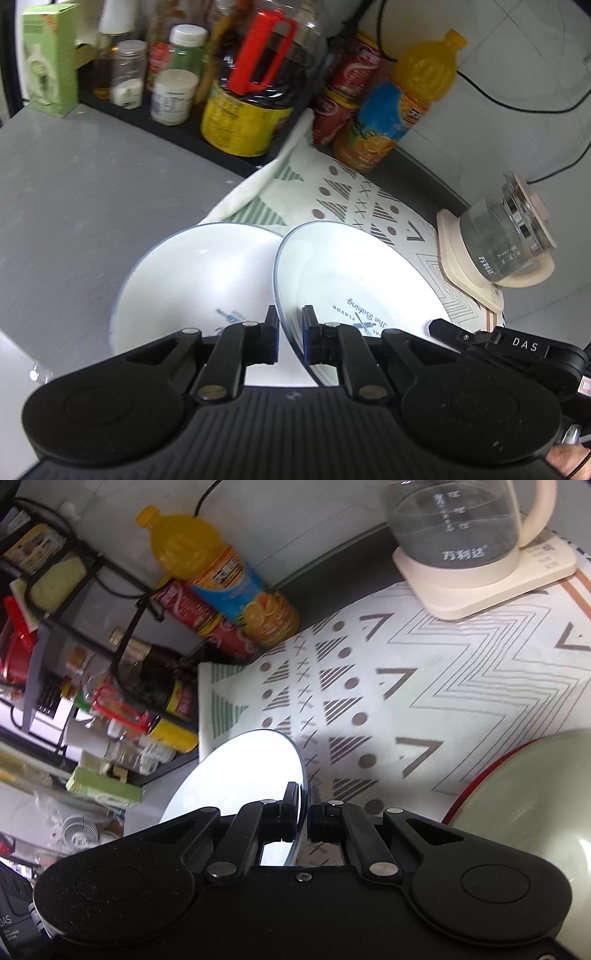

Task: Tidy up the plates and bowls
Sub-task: 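Lift the 'BAKERY' plate with both grippers and carry it to the plate stack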

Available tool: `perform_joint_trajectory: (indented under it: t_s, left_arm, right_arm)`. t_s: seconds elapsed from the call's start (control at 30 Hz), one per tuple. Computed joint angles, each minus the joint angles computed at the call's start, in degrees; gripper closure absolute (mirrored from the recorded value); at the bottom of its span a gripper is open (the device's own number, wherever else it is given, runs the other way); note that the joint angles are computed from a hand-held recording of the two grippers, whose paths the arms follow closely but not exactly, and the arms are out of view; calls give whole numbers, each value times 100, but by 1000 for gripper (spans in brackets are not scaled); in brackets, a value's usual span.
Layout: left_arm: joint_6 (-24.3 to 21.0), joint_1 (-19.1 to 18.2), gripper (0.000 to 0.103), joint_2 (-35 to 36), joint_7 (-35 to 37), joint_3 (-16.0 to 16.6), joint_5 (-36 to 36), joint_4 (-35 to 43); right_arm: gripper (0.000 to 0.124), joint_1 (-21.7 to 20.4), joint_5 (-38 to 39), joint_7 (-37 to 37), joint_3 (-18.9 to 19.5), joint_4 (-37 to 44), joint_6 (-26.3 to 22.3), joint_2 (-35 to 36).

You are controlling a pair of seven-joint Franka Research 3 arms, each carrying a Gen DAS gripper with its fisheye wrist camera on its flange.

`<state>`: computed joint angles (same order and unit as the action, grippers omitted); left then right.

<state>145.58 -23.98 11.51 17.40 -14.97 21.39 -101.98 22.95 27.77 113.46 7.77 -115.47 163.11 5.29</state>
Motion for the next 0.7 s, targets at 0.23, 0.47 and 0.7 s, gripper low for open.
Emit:
perform_joint_trajectory:
  t_s: [0.23, 0.47, 0.7]
  left_arm:
    - [25, -26, 93, -436, -579, -13, 224, -551]
    - [27, 13, 93, -759, -1049, -103, 372, -999]
    - [141, 78, 93, -1077, -1450, -179, 484, -1458]
  right_arm:
    - [119, 62, 221, -392, 96, -38, -73, -62]
    - [119, 154, 235, -569, 125, -112, -147, -125]
    - [119, 241, 188, -759, 160, -147, -213, -139]
